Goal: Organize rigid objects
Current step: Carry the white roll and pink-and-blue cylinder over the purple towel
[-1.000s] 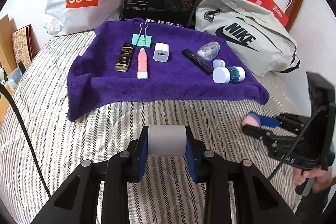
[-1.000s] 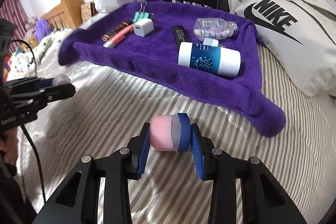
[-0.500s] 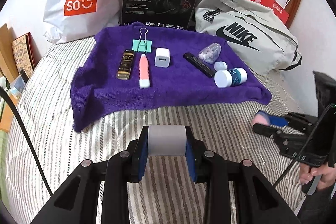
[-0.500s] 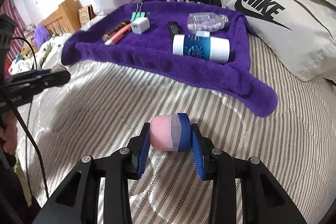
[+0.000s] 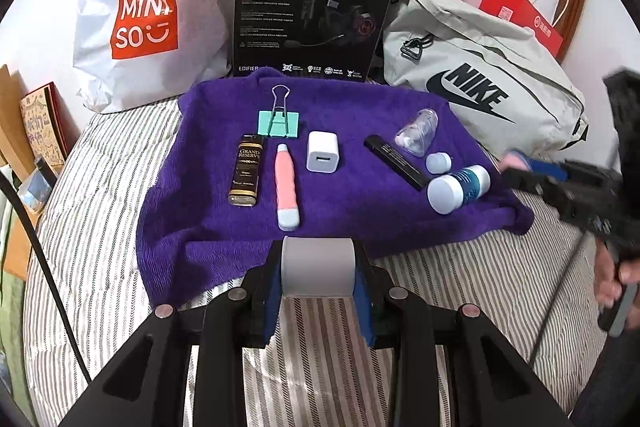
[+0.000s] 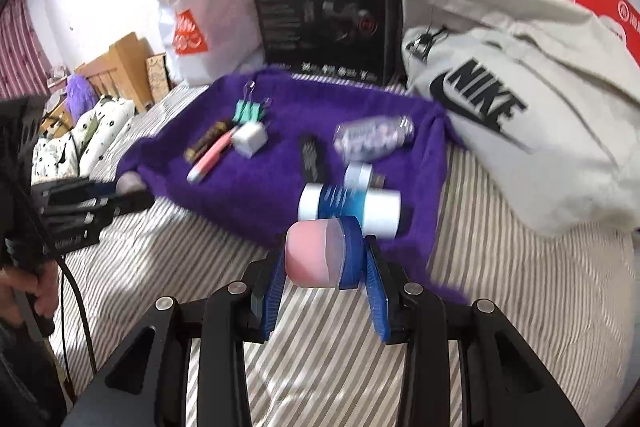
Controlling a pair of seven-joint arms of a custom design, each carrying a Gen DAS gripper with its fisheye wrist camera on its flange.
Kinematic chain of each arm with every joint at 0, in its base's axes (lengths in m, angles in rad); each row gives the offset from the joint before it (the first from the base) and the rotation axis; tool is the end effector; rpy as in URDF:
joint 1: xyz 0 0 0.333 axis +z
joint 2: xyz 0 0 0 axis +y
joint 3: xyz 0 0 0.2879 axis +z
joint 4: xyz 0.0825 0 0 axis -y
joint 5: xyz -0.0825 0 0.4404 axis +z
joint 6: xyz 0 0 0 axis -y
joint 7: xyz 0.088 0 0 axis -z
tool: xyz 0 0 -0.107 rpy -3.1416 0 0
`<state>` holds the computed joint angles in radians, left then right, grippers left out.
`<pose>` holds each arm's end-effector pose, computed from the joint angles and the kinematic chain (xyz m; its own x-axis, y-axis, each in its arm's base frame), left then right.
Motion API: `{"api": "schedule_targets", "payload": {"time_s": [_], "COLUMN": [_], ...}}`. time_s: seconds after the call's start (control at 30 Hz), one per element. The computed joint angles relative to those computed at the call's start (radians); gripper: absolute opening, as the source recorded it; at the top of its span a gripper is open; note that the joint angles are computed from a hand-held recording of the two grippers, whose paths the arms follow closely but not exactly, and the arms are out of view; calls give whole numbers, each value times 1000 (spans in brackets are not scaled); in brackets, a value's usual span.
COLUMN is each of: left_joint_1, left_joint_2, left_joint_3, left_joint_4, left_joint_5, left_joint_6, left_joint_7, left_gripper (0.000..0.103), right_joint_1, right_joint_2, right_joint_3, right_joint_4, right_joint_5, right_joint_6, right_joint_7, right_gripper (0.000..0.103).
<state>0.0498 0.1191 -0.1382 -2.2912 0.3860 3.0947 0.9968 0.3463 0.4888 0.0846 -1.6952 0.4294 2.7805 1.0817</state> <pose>0.5979 -0.0842 0.3062 0.0694 -0.9901 0.1217 -0.7705 -0.1307 -0.6239 0.6885 0.2885 0.3205 0.5422 -0.8332 -0.1081 -0.7047 -0.3809 -0.5986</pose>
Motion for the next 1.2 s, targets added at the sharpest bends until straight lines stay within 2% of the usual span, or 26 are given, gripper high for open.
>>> {"api": "schedule_targets", "payload": {"time_s": [0.13,0.17,0.33,0.43,0.53,0.6,0.7,0.8,0.9,1.1,1.2], "left_joint_1": [42,41,86,67,100,90,105,115,127,132,136], "left_joint_2": [28,36,55,51,46,39,35,33,30,33,33], "left_joint_3": [-36,-31,-58,-24,-48,-28,-35,-39,-49,-56,-62], "left_joint_4": [21,29,41,43,36,32,26,22,19,24,28], "left_joint_5": [-70,-67,-121,-85,-122,-105,-125,-141,-162,-180,-195], "left_joint_6": [-1,-5,5,-1,4,1,5,10,16,11,6], "left_joint_7": [69,69,112,83,115,101,120,132,153,177,192], "left_gripper": [30,30,30,30,30,30,30,30,30,30,30], "right_joint_1": [39,41,29,39,60,81,106,123,136,128,128], "right_joint_2": [103,134,249,299,380,420,510,567,614,586,595], "right_joint_3": [-51,-55,-19,-6,-1,-13,-31,-44,-57,-43,-43], "right_joint_4": [159,207,387,460,578,636,770,854,922,867,882], "right_joint_5": [-76,-89,-101,-107,-126,-151,-190,-224,-254,-255,-258], "right_joint_6": [-61,-85,-191,-232,-309,-345,-425,-466,-499,-460,-468], "right_joint_7": [84,98,80,60,48,50,74,86,104,79,64], "right_gripper": [37,37,37,37,37,37,37,37,37,37,37]}}
